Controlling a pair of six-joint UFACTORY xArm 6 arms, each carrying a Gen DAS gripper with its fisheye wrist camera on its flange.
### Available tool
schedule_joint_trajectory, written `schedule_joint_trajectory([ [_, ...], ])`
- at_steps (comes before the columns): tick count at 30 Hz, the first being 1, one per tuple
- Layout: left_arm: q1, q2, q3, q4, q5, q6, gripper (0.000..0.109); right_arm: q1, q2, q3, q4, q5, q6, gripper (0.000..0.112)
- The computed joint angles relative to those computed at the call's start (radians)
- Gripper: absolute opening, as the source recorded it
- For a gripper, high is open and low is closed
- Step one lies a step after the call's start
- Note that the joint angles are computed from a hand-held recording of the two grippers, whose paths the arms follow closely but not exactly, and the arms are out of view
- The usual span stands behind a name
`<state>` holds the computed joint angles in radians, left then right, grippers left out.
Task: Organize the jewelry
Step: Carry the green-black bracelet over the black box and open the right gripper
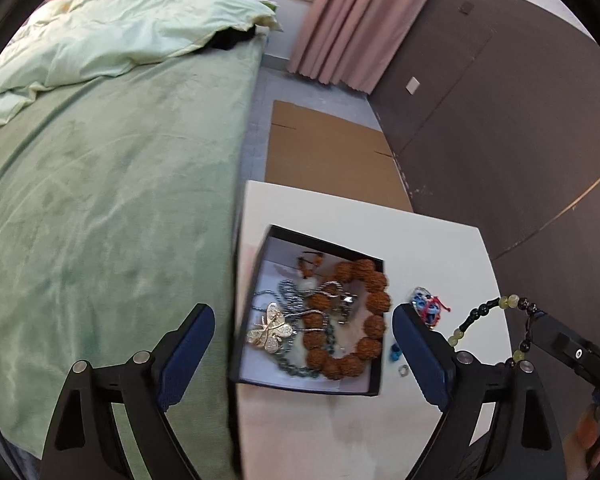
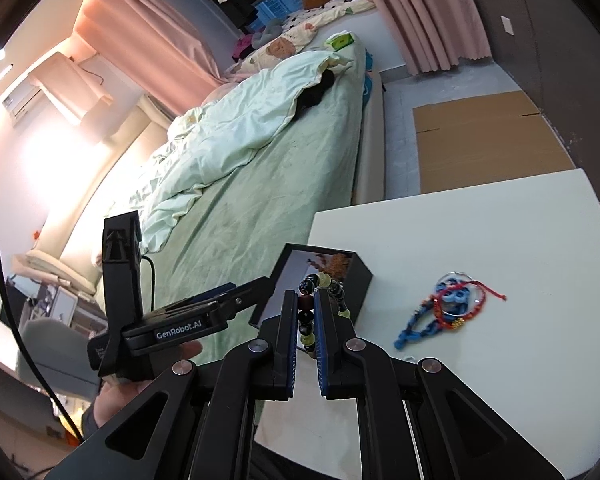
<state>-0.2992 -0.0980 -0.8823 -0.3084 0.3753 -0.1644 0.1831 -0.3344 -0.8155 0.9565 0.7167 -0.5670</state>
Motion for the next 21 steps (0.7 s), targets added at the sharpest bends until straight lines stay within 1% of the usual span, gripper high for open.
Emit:
schedule_joint_trajectory([
  [7, 0.058, -0.064, 0.069, -0.048, -0.010, 0.021, 0.091, 0.058, 0.060, -0.053, 0.000, -0.009, 0.007, 0.009],
  [14, 0.100, -0.128, 0.125, -0.025, -0.015, 0.001, 0.091, 0.114, 0.129, -0.112, 0.009, -0.026, 0.013, 0.010],
  [17, 0.112, -0.145, 0.140, -0.040, -0.017, 0.010, 0.091, 0.136, 0.156, -0.135, 0.005, -0.044, 0.017, 0.011],
  [18, 0.115, -0.150, 0.144, -0.042, -0.016, 0.011, 0.091, 0.137, 0.163, -0.141, -0.010, -0.040, 0.028, 0.014],
  [19, 0.118, -0.155, 0.148, -0.042, -0.017, 0.010, 0.091, 0.137, 0.176, -0.154, -0.031, -0.022, 0.049, 0.032],
  [20, 0.119, -0.160, 0.153, -0.042, -0.020, 0.011, 0.091, 0.133, 0.185, -0.161, -0.043, -0.004, 0.069, 0.054],
  [21, 0.119, -0.165, 0.158, -0.049, -0.022, 0.015, 0.091, 0.130, 0.179, -0.152, -0.033, -0.009, 0.070, 0.059],
])
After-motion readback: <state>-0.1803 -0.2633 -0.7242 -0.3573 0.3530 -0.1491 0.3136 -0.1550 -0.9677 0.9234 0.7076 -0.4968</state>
